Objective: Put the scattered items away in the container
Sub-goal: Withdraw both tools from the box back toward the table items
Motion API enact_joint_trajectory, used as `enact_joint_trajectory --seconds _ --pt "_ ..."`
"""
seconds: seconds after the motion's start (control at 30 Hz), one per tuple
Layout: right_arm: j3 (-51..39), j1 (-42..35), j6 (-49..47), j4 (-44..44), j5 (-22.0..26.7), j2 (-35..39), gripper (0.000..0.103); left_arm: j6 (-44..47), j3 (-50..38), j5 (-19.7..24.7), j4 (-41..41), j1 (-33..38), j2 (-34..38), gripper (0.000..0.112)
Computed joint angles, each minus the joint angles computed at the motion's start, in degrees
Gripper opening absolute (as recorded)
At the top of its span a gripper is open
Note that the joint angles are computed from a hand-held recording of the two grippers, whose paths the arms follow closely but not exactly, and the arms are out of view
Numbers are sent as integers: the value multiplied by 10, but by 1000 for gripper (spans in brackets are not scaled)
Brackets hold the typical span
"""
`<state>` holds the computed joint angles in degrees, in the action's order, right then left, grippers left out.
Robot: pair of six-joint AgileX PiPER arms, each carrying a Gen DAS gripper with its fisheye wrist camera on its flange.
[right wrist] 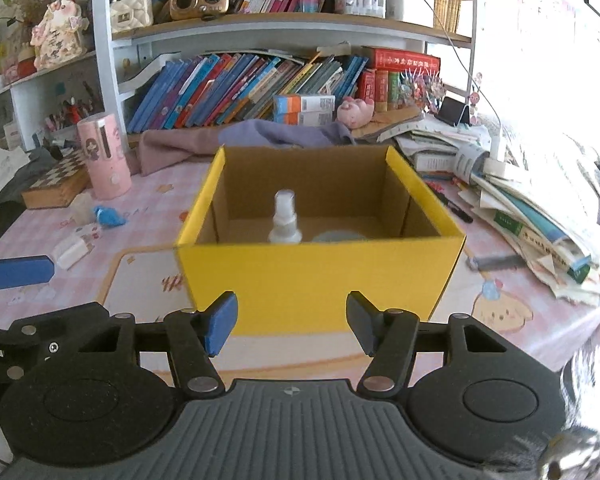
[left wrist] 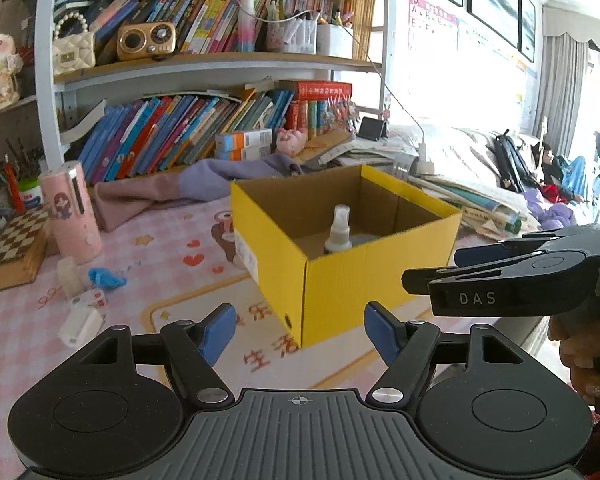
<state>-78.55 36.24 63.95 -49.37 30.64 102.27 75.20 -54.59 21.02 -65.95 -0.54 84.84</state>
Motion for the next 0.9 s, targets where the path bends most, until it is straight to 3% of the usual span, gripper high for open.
enact_joint_trajectory --seconds 0.33,0.9 --pt "15 72 64 -12 36 5 60 15 55 49 16 76 -50 73" --pt "-105 133 -64 85 53 87 61 4 96 88 29 207 -90 75"
